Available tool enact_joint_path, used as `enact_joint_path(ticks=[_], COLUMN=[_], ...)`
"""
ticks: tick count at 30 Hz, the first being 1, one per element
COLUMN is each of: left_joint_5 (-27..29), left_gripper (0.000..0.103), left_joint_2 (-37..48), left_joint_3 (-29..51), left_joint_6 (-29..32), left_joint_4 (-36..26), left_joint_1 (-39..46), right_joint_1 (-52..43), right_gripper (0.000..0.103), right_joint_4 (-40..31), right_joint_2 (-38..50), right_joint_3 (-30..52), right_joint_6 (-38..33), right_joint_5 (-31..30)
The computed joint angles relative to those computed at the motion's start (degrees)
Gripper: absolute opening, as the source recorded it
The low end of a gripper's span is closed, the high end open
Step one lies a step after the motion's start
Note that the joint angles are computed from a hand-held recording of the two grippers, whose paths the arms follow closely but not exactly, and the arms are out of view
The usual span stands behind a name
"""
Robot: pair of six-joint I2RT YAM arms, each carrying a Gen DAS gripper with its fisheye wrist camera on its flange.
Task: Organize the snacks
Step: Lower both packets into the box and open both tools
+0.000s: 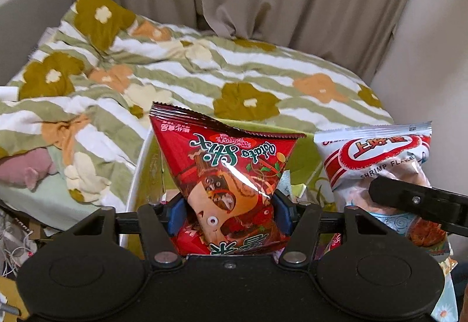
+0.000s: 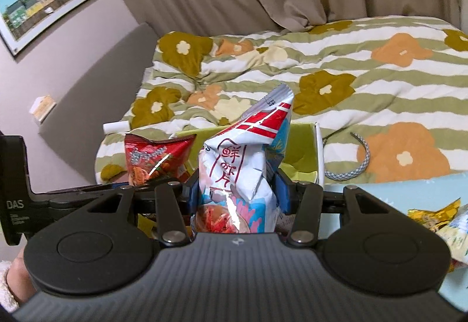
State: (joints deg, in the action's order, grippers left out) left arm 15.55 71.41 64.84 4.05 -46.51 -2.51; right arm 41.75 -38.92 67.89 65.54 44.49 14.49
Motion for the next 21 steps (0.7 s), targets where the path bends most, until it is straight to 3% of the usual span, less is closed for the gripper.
enact_joint_path(ticks=[1,3,11,21], left_joint_5=[0.44,-0.02,1.19,-0.83], left_gripper=[0.091,0.101,0.101,0.101], left_joint_2=[1.02,0.68,-3.85,-10.14], left_joint_3=[0.27,-0.97,-4.23,-5.48], left_joint_6=[0.69,1.43,4.36,2.88], left_joint_4=[0.22,1.75,2.05,0.69], left_joint_1=[0.45,1.09,3.01,4.3], right_joint_1=[0.27,0.73,1.8,0.79], right_gripper=[0.064,0.064,0.064,0.065], right_joint_4=[-0.04,-0.48,-3.06,-0.79], right_joint_2=[1.08,2.16,4.29,7.03], right_joint_3=[0.49,1.02,2.48,3.85], right_joint_6=[0.87,2.34,4.72,2.03], right_joint_5=[0.71,1.8,3.7,0.2])
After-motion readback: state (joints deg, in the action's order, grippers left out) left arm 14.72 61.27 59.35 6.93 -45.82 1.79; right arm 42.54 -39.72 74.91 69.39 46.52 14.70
